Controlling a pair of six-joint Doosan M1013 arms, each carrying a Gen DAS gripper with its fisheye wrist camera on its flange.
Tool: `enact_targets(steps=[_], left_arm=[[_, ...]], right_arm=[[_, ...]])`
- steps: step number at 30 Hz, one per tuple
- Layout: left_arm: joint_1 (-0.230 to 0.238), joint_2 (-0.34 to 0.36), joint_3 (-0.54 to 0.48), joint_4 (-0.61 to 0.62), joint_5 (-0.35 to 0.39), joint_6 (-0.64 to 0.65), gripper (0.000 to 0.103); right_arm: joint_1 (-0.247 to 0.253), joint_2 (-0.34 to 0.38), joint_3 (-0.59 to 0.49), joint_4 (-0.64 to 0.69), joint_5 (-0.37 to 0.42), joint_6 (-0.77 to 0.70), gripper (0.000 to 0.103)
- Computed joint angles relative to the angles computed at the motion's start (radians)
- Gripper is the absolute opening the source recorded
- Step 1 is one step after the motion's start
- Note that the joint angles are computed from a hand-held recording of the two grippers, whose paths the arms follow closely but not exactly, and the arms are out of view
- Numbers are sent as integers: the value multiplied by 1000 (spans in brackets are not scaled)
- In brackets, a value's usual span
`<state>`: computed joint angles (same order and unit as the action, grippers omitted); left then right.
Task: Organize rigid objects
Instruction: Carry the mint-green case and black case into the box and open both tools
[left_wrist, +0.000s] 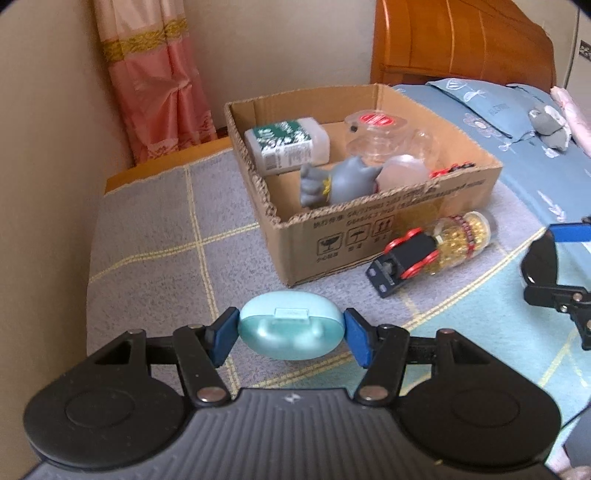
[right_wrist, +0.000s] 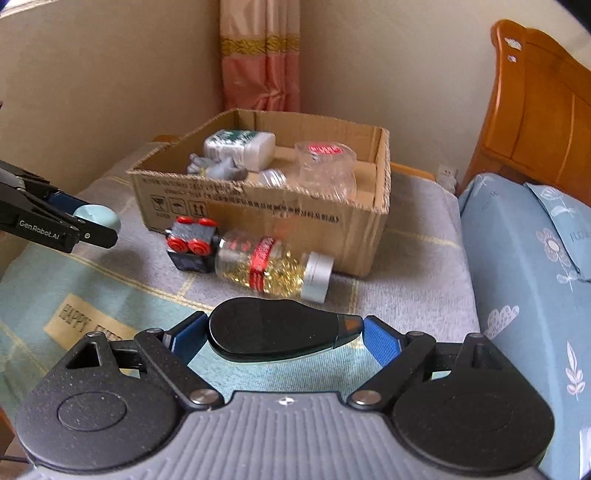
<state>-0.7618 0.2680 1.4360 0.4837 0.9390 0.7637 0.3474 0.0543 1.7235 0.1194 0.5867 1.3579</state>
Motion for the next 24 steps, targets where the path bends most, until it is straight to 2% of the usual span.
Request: enact_targets(steps=[7,12,18,24], left_arm=[[10,0,-62,-51,13,70,60],[16,19,-122,-2,-8,46,60],[31,67,-216,16,11,108,60],[64,129,-315,-14,54,163,60]], right_arm=[[-20,5,-50,127,37,-155,93],[-28,24,-94,207,31,-240,93],[-29,70,-165,256,29,-301,93],[-38,141,-260,286,73,-320,93]])
